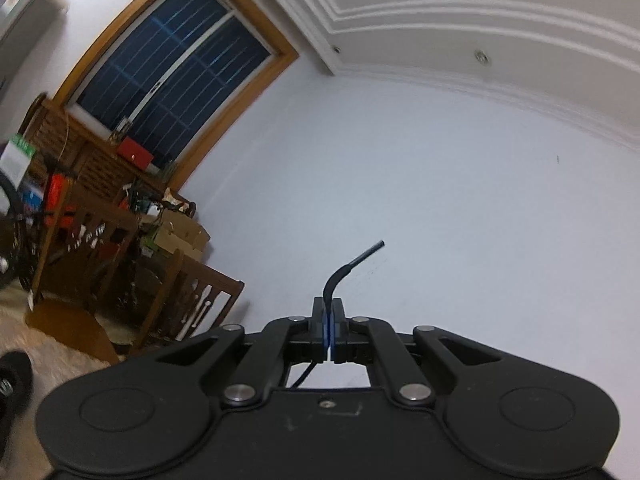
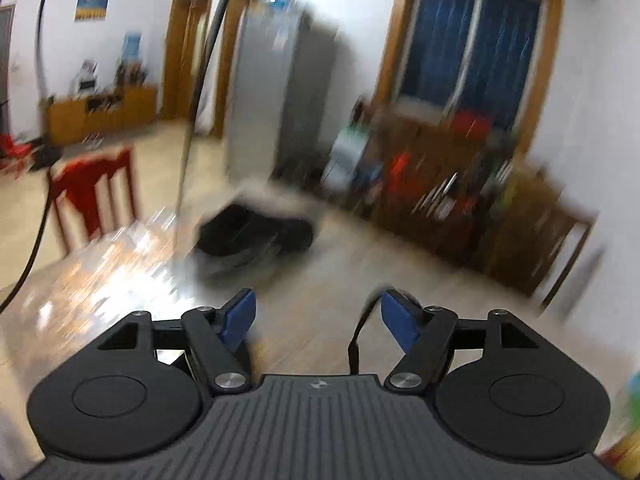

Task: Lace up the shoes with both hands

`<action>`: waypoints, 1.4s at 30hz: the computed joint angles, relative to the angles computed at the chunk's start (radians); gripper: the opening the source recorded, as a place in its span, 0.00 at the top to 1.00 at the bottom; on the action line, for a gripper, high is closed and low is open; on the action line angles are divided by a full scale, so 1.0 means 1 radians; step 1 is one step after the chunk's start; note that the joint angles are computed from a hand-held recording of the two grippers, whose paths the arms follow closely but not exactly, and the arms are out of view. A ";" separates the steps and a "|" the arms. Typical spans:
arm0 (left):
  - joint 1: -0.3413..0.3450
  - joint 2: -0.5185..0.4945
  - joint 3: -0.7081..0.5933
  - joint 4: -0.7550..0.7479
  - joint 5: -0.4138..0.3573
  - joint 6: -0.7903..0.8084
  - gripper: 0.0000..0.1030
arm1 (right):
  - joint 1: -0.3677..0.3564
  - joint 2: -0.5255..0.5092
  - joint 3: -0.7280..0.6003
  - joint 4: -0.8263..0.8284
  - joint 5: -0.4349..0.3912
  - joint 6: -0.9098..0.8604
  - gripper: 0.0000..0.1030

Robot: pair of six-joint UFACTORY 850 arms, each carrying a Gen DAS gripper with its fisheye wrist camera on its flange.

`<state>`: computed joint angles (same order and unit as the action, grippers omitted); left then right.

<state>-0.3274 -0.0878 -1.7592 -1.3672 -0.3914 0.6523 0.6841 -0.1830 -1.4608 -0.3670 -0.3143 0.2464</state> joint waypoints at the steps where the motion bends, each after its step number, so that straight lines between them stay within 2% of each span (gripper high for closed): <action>1: 0.008 0.009 0.019 -0.052 -0.003 0.034 1.00 | 0.021 -0.015 0.003 0.036 -0.007 -0.031 0.30; 3: 0.029 0.008 0.015 -0.053 -0.015 0.035 1.00 | 0.070 -0.059 0.002 -0.002 -0.005 -0.004 0.30; 7: 0.059 0.003 -0.005 -0.019 -0.050 -0.004 1.00 | 0.140 -0.164 -0.045 -0.289 -0.062 0.217 0.33; 8: 0.066 0.008 -0.004 -0.009 -0.052 -0.012 1.00 | 0.144 -0.193 -0.067 -0.293 -0.081 0.234 0.36; 9: 0.076 0.003 -0.020 0.004 -0.058 -0.025 1.00 | 0.146 -0.216 -0.093 -0.264 -0.120 0.238 0.46; 10: 0.085 0.004 -0.027 0.015 -0.066 -0.036 1.00 | 0.138 -0.231 -0.109 -0.193 -0.128 0.217 0.49; 11: 0.092 -0.001 -0.044 0.045 -0.070 -0.060 1.00 | 0.130 -0.240 -0.121 -0.117 -0.143 0.203 0.48; 13: 0.106 -0.020 -0.084 0.100 -0.084 -0.101 1.00 | 0.124 -0.248 -0.132 -0.085 -0.163 0.235 0.46; 16: 0.131 -0.050 -0.134 0.081 -0.111 -0.106 1.00 | 0.147 -0.248 -0.121 -0.204 -0.180 0.338 0.43; 19: 0.134 -0.079 -0.195 0.134 -0.135 -0.136 1.00 | 0.163 -0.250 -0.108 -0.280 -0.188 0.419 0.41; 21: 0.135 -0.092 -0.220 0.152 -0.163 -0.150 1.00 | 0.161 -0.246 -0.101 -0.277 -0.184 0.440 0.40; 23: 0.130 -0.085 -0.211 0.127 -0.136 -0.139 1.00 | 0.152 -0.242 -0.095 -0.250 -0.176 0.436 0.37; 26: 0.134 -0.098 -0.237 0.034 -0.135 -0.080 1.00 | 0.152 -0.244 -0.077 -0.263 -0.156 0.457 0.37; 28: 0.129 -0.116 -0.282 0.062 -0.130 -0.089 1.00 | 0.155 -0.248 -0.076 -0.284 -0.155 0.472 0.37; 30: 0.128 -0.134 -0.324 0.093 -0.160 -0.111 1.00 | 0.153 -0.246 -0.071 -0.286 -0.146 0.478 0.37; 34: 0.123 -0.125 -0.295 0.109 -0.179 -0.103 0.99 | 0.145 -0.237 -0.063 -0.270 -0.129 0.486 0.35; 37: 0.131 -0.086 -0.193 0.056 -0.185 -0.077 0.99 | 0.104 -0.166 -0.011 -0.146 -0.052 0.478 0.34; 38: 0.135 -0.073 -0.159 0.038 -0.192 -0.072 0.99 | 0.075 -0.128 0.023 -0.061 -0.003 0.436 0.34; 39: 0.145 -0.067 -0.133 0.007 -0.207 -0.059 0.99 | 0.051 -0.099 0.036 0.043 0.008 0.378 0.33; 40: 0.152 -0.061 -0.111 -0.011 -0.216 -0.054 0.99 | 0.012 -0.088 0.030 0.137 -0.023 0.344 0.29; 42: 0.162 -0.053 -0.077 -0.033 -0.216 -0.050 0.99 | -0.079 -0.123 -0.056 0.345 -0.200 0.304 0.28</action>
